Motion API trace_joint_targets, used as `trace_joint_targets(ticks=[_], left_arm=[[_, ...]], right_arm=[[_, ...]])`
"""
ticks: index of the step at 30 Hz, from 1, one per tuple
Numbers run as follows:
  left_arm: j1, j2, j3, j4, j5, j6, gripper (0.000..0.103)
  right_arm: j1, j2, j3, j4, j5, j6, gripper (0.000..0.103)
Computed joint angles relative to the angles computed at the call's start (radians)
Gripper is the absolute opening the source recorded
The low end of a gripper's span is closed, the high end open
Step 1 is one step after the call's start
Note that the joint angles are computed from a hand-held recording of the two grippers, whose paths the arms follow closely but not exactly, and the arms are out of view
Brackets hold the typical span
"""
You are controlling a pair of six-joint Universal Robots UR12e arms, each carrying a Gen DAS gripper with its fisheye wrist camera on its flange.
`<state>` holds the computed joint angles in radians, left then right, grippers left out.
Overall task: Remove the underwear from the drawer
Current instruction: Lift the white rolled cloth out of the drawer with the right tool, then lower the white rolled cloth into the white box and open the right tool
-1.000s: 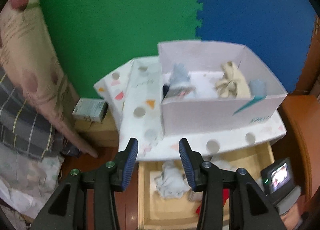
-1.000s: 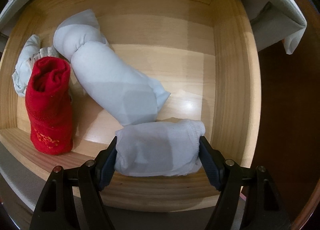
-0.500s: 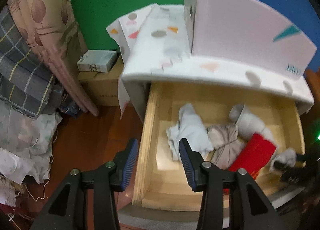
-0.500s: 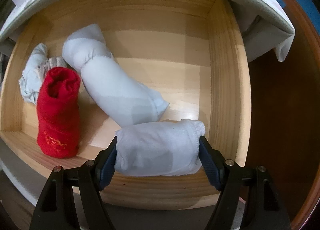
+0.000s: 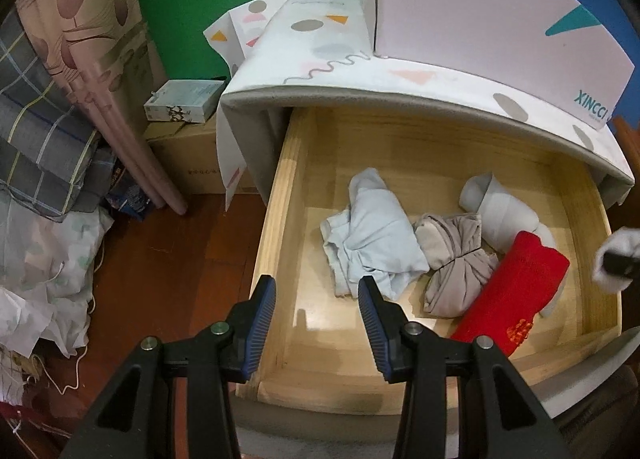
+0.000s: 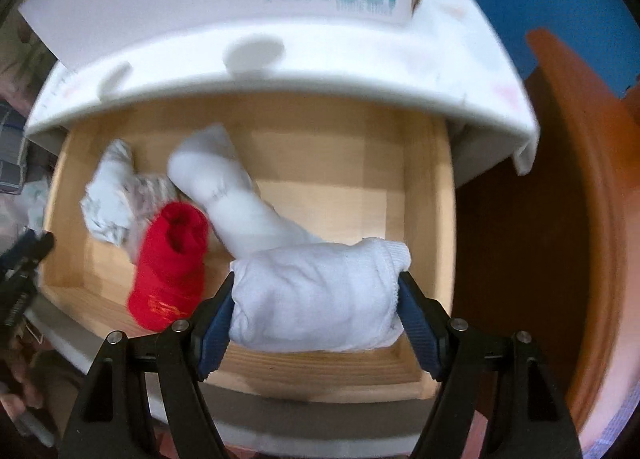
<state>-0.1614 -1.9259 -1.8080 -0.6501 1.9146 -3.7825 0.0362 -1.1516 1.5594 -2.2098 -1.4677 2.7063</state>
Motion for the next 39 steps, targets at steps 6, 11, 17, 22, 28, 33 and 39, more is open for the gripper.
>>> trace_joint_targets(ticks=[6, 11, 17, 22, 28, 33, 39], left_arm=[[-0.003, 0.002, -0.002, -0.006, 0.024, -0.012, 0.044], [0.001, 0.004, -0.006, -0.007, 0.016, -0.019, 0.044], [0.006, 0.005, -0.009, -0.006, 0.000, -0.023, 0.044], [0.012, 0.007, -0.014, 0.003, -0.018, -0.025, 0.044], [0.016, 0.009, -0.019, 0.013, -0.032, -0.029, 0.044], [0.022, 0.011, -0.025, 0.031, -0.055, -0.038, 0.044], [0.020, 0.007, -0.019, 0.027, -0.059, -0.029, 0.044]], right_arm=[[-0.007, -0.024, -0.053, 0.026, 0.057, -0.020, 0.072], [-0.004, -0.019, -0.148, 0.007, 0.095, -0.033, 0.072], [0.024, 0.050, -0.296, -0.015, 0.121, 0.031, 0.072], [0.057, 0.142, -0.433, 0.029, 0.074, 0.053, 0.072], [0.082, 0.221, -0.525, 0.098, 0.038, 0.084, 0.072], [0.093, 0.259, -0.556, 0.125, 0.017, 0.095, 0.076], [0.101, 0.263, -0.560, 0.147, -0.012, 0.063, 0.080]])
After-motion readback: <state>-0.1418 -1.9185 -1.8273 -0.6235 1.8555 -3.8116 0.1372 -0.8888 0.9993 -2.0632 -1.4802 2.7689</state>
